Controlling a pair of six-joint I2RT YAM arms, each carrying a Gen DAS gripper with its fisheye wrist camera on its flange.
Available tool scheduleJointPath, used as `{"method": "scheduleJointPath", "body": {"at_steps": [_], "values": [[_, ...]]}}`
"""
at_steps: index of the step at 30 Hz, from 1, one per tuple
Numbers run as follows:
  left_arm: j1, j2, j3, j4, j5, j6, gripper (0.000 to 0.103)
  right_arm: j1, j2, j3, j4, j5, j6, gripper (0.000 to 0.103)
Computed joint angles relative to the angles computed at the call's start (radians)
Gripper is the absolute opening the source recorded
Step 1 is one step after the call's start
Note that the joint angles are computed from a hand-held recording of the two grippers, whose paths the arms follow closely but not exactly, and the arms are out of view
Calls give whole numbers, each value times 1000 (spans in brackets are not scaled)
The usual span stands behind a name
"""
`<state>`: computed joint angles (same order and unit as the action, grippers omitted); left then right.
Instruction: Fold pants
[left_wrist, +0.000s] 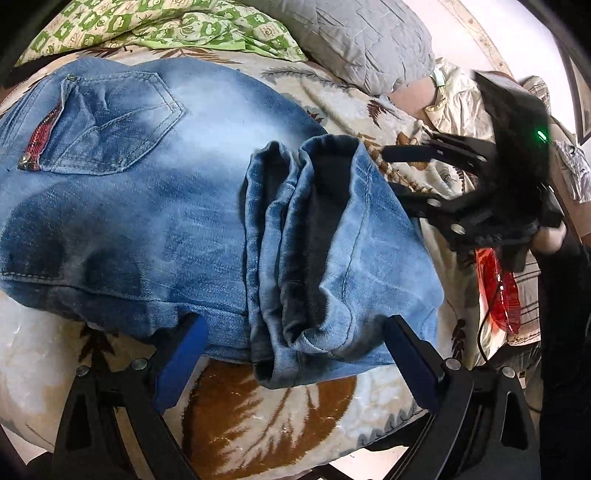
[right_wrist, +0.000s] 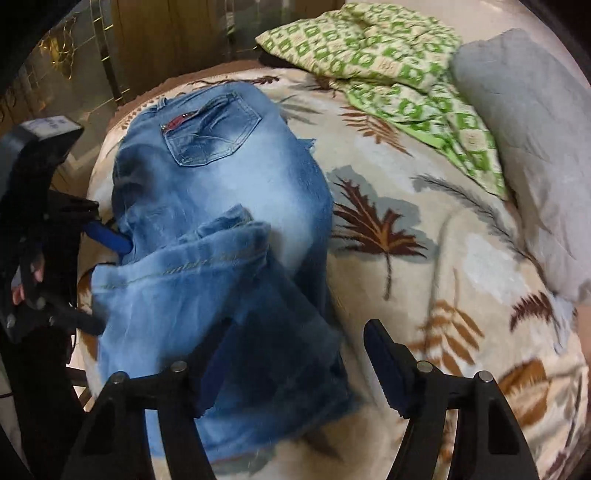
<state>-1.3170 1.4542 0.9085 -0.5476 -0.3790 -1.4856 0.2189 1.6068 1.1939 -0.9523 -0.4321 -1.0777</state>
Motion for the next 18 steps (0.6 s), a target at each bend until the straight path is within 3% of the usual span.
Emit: {"method": "scheduleJointPath", "body": {"at_steps": [2, 3, 4, 5, 6, 7, 9, 15, 18], "values": [[-12, 16, 4, -2, -13, 3, 96, 34, 56, 27, -26, 29, -6, 51], [-19, 22, 11, -10, -20, 3, 96, 54, 71, 31, -36, 60, -11, 33], [-26, 32, 22, -23, -30, 3, 96, 61, 69, 24, -34, 75, -9, 29], [-32, 53, 50, -55, -42, 10, 89, 60, 64, 21, -44, 72, -19, 23], [-37, 82, 89, -110, -51, 16, 59, 55, 47, 11, -44, 67, -29, 19], [-42, 101, 117, -146, -58, 27, 40, 47, 23, -6, -30, 64, -31, 16], [-49, 79, 117, -135, -63, 47, 26, 13, -32, -39, -13, 46, -44, 13], [-85, 24, 184, -165, -170, 164, 24, -140, -119, -62, -22, -34, -51, 12], [-58, 19, 157, -156, -146, 162, 24, -204, -99, -37, -36, -92, -5, 11]]}}
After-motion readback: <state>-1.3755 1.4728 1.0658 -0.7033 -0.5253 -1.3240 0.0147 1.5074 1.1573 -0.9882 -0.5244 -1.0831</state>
